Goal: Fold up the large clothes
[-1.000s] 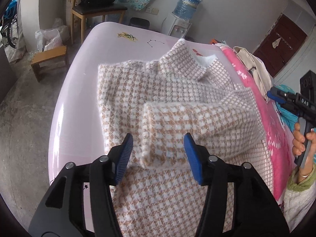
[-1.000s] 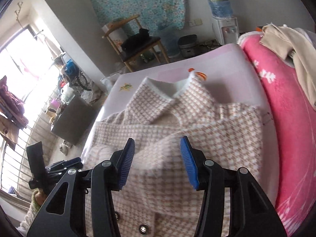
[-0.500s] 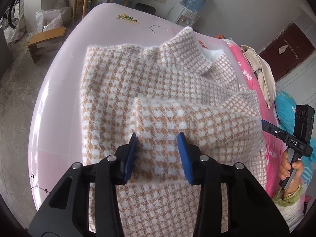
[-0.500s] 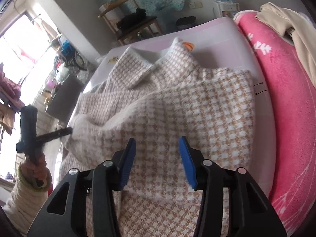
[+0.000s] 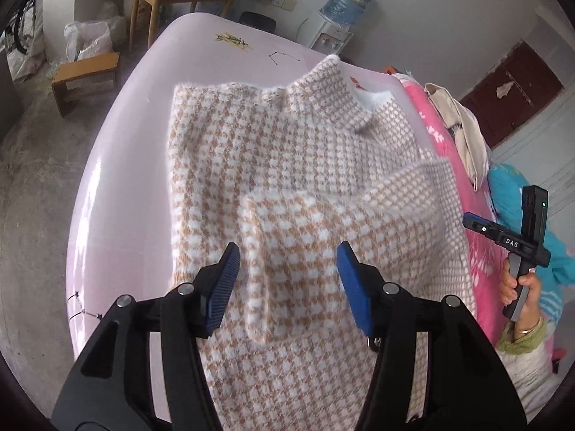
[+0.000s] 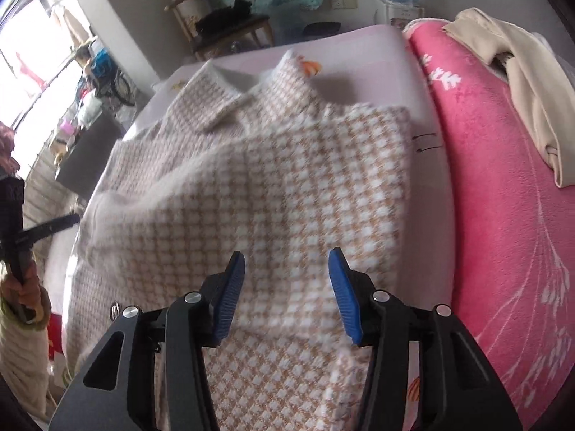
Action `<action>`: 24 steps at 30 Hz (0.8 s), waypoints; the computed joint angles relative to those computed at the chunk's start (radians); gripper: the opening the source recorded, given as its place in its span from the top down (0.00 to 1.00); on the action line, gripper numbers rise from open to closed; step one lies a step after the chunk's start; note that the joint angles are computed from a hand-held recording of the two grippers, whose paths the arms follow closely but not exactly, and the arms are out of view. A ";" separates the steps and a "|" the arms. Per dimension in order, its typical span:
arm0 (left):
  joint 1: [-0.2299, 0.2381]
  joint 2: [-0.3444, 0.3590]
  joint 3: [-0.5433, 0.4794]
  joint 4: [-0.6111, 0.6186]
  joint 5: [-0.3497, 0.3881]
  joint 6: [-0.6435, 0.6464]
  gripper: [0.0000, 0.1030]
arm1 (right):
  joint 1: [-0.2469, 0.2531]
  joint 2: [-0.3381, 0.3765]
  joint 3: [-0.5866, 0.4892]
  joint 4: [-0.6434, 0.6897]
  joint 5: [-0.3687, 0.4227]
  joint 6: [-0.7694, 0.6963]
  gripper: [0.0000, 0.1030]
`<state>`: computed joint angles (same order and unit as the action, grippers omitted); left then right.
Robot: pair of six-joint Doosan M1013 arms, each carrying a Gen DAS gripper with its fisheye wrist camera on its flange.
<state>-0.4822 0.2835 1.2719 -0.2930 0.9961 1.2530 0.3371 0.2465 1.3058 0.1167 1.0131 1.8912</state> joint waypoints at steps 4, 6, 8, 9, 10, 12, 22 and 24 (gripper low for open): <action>-0.001 0.067 -0.079 0.007 0.061 -0.040 0.53 | -0.025 0.001 0.004 -0.016 -0.023 0.065 0.53; -0.016 0.088 -0.109 0.072 0.103 -0.063 0.59 | -0.031 -0.001 0.012 -0.005 -0.035 0.070 0.53; -0.026 0.104 -0.134 0.121 0.143 -0.079 0.73 | -0.036 -0.002 0.019 -0.006 -0.044 0.072 0.53; -0.028 0.108 -0.142 0.133 0.154 -0.083 0.76 | -0.038 -0.003 0.024 -0.007 -0.050 0.074 0.53; -0.028 0.110 -0.146 0.139 0.161 -0.085 0.82 | -0.038 -0.010 0.035 -0.005 -0.057 0.077 0.53; -0.028 0.109 -0.151 0.148 0.168 -0.082 0.94 | -0.042 -0.013 0.044 -0.001 -0.065 0.080 0.53; -0.087 0.058 -0.204 0.331 -0.061 0.006 0.97 | -0.059 -0.015 0.064 0.007 -0.113 0.102 0.53; -0.094 0.071 -0.232 0.400 -0.076 -0.022 0.97 | -0.057 -0.017 0.065 -0.010 -0.124 0.117 0.53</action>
